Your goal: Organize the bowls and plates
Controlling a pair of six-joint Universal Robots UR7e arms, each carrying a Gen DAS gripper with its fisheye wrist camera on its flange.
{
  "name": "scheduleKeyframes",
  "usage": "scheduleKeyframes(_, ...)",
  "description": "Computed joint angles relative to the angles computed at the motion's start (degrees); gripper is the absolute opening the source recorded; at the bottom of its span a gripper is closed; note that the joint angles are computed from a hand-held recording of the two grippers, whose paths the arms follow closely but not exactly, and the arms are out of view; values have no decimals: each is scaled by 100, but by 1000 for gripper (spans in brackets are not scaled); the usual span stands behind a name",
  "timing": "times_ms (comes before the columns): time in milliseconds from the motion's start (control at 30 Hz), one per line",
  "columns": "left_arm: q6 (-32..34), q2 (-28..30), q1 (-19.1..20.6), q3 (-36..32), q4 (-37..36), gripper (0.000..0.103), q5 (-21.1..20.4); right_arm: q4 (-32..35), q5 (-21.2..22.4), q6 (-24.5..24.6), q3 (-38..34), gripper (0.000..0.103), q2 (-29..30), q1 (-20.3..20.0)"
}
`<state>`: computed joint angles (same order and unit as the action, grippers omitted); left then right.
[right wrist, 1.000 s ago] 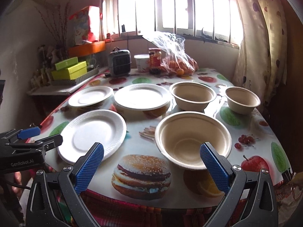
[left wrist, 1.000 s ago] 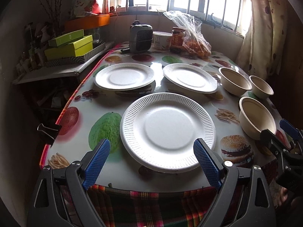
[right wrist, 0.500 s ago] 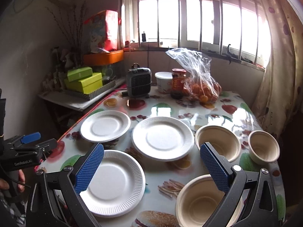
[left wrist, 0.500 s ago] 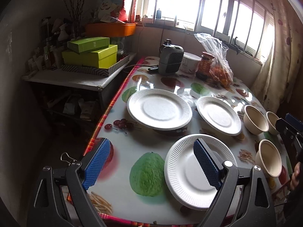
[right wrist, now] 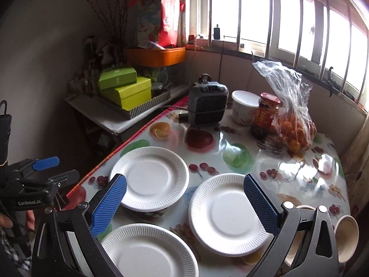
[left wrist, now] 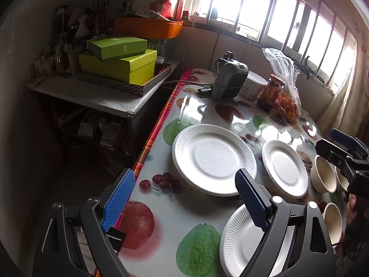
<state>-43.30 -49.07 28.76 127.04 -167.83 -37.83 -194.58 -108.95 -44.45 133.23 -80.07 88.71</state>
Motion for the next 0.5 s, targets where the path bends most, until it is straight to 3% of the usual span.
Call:
scheduleKeyframes(67, 108, 41, 141, -145, 39, 85, -87, 477, -49, 203, -334, 101, 200, -10)
scheduleKeyframes(233, 211, 184, 523, -467, 87, 80, -354, 832, -321, 229, -972, 95, 824, -40)
scheduleKeyframes(367, 227, 351, 768, -684, 213, 73, -520, 1565, -405, 630, -1405, 93, 1103, -178)
scheduleKeyframes(500, 210, 482, 964, -820, 295, 70, -763, 1546, -565, 469, -1615, 86, 1426, -271)
